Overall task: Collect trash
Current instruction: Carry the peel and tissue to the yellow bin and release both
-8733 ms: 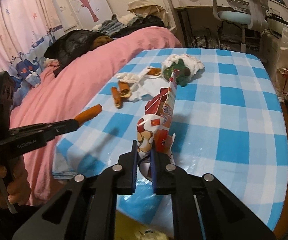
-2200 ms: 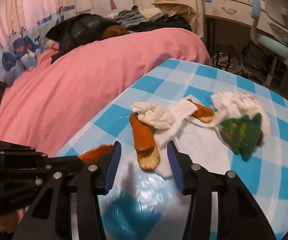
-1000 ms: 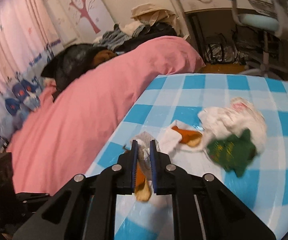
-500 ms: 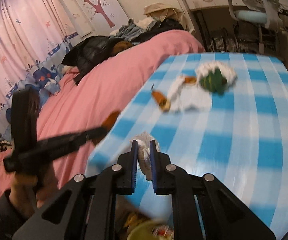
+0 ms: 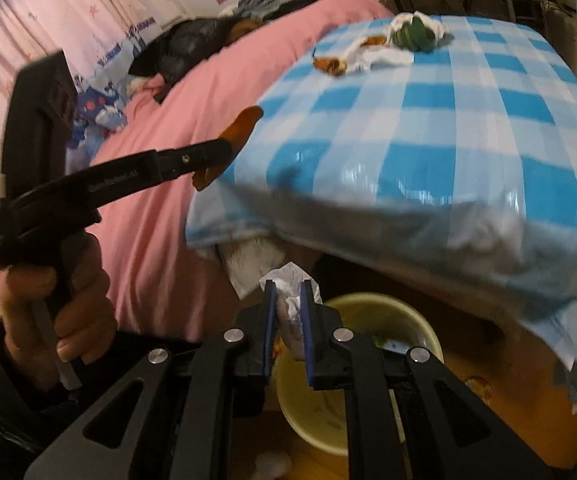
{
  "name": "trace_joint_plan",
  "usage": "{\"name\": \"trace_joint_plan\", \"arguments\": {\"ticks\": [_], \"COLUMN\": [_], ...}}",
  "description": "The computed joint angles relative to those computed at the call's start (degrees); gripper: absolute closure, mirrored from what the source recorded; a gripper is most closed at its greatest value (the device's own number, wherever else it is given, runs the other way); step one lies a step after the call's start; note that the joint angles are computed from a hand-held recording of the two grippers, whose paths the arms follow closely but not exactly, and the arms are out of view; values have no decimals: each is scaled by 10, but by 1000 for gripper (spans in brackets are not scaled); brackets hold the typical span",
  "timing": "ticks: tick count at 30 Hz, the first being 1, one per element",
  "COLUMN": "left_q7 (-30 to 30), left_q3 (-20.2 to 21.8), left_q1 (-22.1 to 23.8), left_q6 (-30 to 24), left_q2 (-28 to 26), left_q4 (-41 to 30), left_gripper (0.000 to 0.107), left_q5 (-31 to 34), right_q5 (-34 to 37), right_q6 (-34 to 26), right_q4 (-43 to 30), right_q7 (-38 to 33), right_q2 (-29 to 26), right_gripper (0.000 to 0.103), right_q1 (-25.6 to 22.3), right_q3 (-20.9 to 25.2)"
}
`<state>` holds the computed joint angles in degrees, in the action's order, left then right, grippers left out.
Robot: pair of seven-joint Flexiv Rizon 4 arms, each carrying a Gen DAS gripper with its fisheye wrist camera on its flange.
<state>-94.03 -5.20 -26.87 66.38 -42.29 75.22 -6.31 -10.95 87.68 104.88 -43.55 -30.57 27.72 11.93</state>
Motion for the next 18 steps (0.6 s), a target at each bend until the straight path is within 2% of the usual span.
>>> {"name": "trace_joint_plan", "arguments": {"ticks": [2,3,5,8,14,18], "left_q7": [-1,-3,-5,-7,1,-4], "left_q3": [-1,-1,0,-2,-6,8], "left_q1": [-5,-8,-12,-17,-23,-38], "left_q6": [-1,-2,-2,-2,-15,-32], "left_q2": [7,8,13,22,32,32], "left_q4": [17,21,34,54,78,73], "left_gripper": [104,104,104,104,104,103], "left_q5": [3,5,9,12,20,40], "right_q5": [6,8,2,-21,-58,-52], "right_q6": [-16,-19,-11,13,68,99], "right_q4": [3,7,26,55,95,116], "right_q7": [2,9,39,85,171,189], "right_q2": [0,2,11,27,38,41], "right_gripper": [84,71,54,54,47,42], "right_q1": [-6,-1,28,72,161,229], "right_q3": [10,4,-34,-98,-223,-306]}}
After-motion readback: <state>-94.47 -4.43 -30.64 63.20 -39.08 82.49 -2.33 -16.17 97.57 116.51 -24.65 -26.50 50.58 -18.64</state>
